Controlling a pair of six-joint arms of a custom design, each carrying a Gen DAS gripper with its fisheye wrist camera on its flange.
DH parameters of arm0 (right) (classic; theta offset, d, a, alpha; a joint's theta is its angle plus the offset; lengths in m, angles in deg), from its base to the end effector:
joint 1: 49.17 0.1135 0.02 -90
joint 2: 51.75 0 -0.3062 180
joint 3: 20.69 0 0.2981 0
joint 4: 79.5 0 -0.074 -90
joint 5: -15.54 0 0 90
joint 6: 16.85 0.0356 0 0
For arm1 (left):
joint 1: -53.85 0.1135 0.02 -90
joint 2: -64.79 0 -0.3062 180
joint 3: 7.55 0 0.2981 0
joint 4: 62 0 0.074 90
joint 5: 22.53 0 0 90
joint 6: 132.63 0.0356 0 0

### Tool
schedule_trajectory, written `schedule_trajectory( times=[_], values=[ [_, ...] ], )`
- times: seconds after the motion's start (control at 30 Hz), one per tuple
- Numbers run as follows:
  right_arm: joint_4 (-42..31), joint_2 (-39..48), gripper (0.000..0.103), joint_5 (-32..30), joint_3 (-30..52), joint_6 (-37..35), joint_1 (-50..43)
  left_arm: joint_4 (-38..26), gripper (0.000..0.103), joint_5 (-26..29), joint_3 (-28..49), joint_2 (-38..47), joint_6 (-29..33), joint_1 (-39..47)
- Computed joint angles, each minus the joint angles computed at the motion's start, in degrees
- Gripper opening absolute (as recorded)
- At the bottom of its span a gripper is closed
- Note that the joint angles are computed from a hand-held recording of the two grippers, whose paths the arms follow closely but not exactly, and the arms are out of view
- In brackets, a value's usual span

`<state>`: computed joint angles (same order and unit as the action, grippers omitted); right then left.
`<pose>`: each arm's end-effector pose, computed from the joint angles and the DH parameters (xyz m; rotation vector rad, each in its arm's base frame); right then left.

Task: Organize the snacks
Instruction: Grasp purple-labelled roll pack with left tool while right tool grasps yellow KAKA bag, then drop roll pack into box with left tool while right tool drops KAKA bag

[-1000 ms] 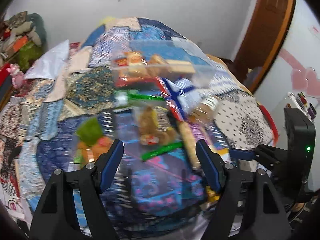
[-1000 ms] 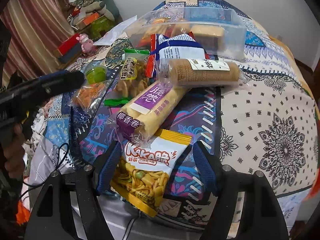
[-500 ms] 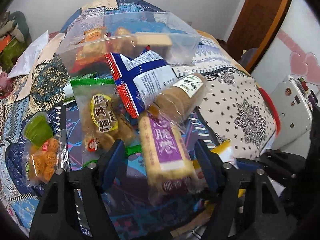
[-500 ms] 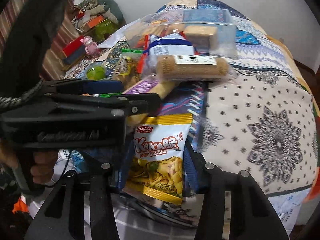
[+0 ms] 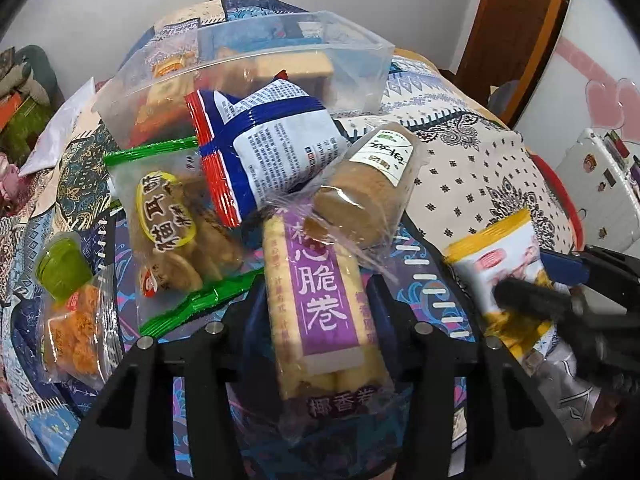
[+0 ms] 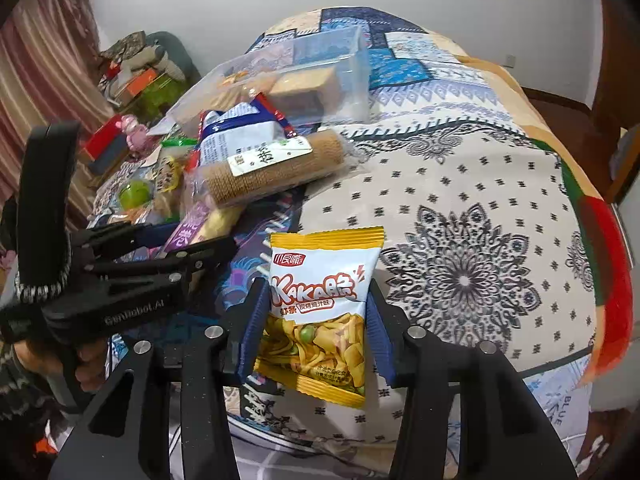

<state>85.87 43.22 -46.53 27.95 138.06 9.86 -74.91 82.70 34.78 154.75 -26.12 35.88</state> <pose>0.1705 0.2517 0.1107 0.2854 2.4571 0.2759 0.2577 -0.0934 0.1051 0.8610 2.4651 -0.3576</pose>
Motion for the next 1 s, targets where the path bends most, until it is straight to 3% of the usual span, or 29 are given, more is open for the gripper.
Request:
schedule_trajectory(
  times=[0.17, 0.33, 0.43, 0.5, 0.57, 0.67, 0.77, 1.0],
  values=[
    [0.1, -2.1, 0.022, 0.4, -1.0, 0.5, -0.4, -3.8, 0.045, 2.6, -0.2, -3.1, 2.6, 3.8],
    [0.2, -1.5, 0.023, -0.4, -0.5, -0.6, -1.4, -7.7, 0.044, 5.6, -1.6, -10.0, 5.5, 8.5],
    [1.2, -0.9, 0.030, -2.8, -0.6, -0.2, -2.6, -10.2, 0.044, 7.8, -1.2, -12.1, 6.0, 10.7],
    [2.4, 0.3, 0.053, -5.2, -0.7, 0.6, -3.5, -10.9, 0.044, 8.9, -1.1, -13.5, 6.1, 11.5],
    [3.5, 1.5, 0.059, -5.2, -0.7, 1.3, -3.1, -11.6, 0.044, 9.6, -1.0, -14.6, 6.1, 11.8],
    [1.6, 3.1, 0.060, -3.2, 1.0, 0.6, -2.0, -12.0, 0.044, 10.4, -0.8, -16.1, 5.5, 12.0],
    [0.4, 3.9, 0.054, -2.3, 1.8, -0.3, -2.1, -12.4, 0.044, 11.4, -0.2, -16.8, 5.1, 12.4],
    [-1.6, -0.3, 0.049, -0.9, 1.2, -0.9, -2.8, -11.7, 0.044, 12.7, 2.9, -16.8, 3.1, 12.9]
  ],
)
